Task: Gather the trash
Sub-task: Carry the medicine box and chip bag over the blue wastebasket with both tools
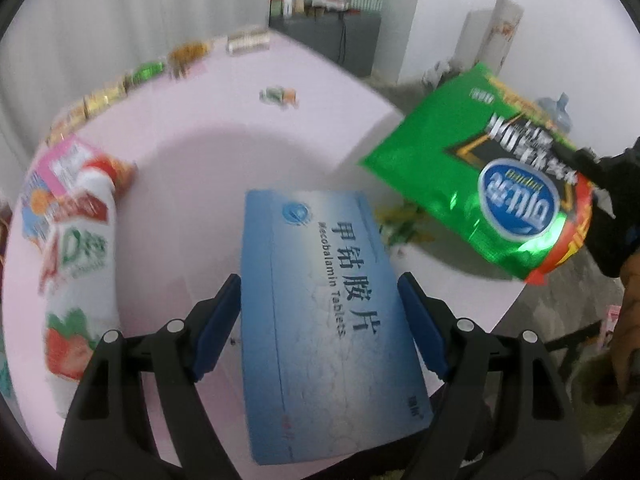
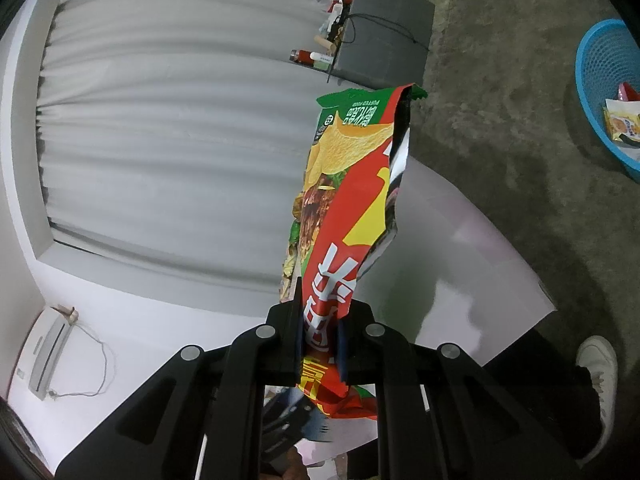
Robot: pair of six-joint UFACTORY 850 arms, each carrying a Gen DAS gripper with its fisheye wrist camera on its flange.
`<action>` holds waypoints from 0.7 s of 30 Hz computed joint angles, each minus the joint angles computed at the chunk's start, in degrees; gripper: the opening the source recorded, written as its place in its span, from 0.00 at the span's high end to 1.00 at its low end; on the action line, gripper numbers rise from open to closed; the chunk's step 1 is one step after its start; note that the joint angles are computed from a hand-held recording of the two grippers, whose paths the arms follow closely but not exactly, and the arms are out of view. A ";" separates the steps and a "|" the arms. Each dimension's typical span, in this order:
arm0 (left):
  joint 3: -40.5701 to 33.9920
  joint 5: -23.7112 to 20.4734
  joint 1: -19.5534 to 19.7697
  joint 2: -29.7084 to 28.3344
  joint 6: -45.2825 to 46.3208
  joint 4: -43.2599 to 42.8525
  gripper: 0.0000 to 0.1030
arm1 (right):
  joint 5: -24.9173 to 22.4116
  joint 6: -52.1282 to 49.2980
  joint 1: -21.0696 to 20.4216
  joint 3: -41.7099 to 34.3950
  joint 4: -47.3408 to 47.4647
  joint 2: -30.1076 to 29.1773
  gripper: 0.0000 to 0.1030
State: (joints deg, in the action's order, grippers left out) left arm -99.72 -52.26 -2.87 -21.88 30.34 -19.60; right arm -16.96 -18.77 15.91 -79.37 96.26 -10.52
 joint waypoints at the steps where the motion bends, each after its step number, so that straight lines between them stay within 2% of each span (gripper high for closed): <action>1: -0.32 -0.60 0.01 -0.40 -0.67 0.38 0.27 | 0.06 0.50 0.01 -0.03 -0.43 0.07 0.88; 4: -1.88 -1.44 0.04 -1.79 -2.39 0.86 0.20 | 0.29 2.74 0.06 -0.32 -2.61 0.02 0.88; 9: -4.46 -2.52 -0.15 -4.11 -3.25 0.89 0.20 | 1.01 4.55 0.21 -0.37 -4.07 0.27 0.88; 10: -4.73 -2.59 -0.14 -4.41 -3.48 0.96 0.20 | 1.24 4.70 0.31 -0.25 -4.15 0.38 0.88; 11: -4.75 -2.59 -0.04 -4.57 -3.55 0.68 0.27 | 1.46 5.12 0.42 -0.25 -4.48 0.43 0.88; 12: -4.46 -1.93 0.02 -4.42 -3.42 0.50 0.29 | 1.63 5.42 0.47 -0.16 -4.70 0.54 0.88; 15: -5.21 -2.37 0.44 -5.02 -2.18 -1.59 0.31 | 2.19 5.71 0.62 0.17 -4.83 0.96 0.88; 21: -5.64 -1.35 -0.26 -4.77 -0.53 -1.80 0.32 | 3.30 -5.45 0.65 2.93 7.05 2.87 0.88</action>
State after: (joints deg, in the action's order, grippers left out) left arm -105.36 -53.60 -3.13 -26.66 29.81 -21.40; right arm -13.66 -24.21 16.56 -76.44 103.31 -7.65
